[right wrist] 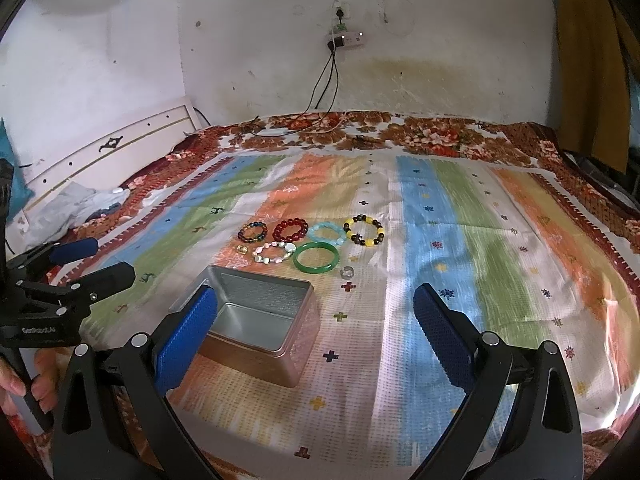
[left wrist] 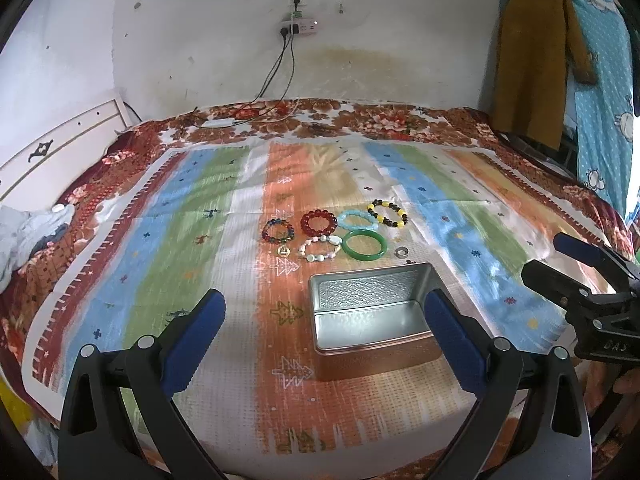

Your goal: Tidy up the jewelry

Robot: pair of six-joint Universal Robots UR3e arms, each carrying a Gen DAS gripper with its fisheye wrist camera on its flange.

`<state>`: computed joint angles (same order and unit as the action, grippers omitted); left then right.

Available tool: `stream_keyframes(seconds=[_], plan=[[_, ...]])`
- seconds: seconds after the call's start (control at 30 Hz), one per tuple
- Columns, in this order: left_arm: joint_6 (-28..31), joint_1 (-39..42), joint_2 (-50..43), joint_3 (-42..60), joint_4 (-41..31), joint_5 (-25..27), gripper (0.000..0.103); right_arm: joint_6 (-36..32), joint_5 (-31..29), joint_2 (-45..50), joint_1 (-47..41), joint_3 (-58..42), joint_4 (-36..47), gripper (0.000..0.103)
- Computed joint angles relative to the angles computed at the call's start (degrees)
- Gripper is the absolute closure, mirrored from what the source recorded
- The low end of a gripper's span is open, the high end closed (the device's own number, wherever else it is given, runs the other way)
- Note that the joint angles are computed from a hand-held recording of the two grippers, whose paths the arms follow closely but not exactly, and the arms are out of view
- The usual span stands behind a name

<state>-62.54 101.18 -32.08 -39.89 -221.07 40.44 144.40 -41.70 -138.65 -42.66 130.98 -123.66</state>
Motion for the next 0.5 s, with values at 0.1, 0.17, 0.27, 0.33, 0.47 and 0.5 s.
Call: stream_keyframes(seconds=[0.1,0.17,0.27,0.33,0.47,0.5], plan=[[0.56,0.22,0.31,-0.21,0.11,-0.27,0.005,2.46,-1.89,3.01,2.40,0.16,-4.70,0.004],[1.08,0.35,0.43,-0.30,0.17,-0.30,0.005,2.63,-2.02,3.53,2.50,-0.02,-4.79,0.004],[1.76,1.29,0.29,0.45,-0.48,0.01,0.005,3.57,-2.84,4.82,3.53,-0.41,-5.64,0.004],[3.30,2.55,-0.62,2.25,-2.54,1.01,0.005,4.84,-4.02,6.52,5.00,-0.82,-7.41,0.004],[4.09,3.49,-3.32,10.60,-9.01,2.82,0.005,7.76,-7.77,10.65,9.08,-1.23,-13.63,0.004],[4.60,4.07,-4.09,12.33,-10.53,3.18,0.005,8.34,-8.73,11.85,10.27,-1.46,-15.27,0.004]])
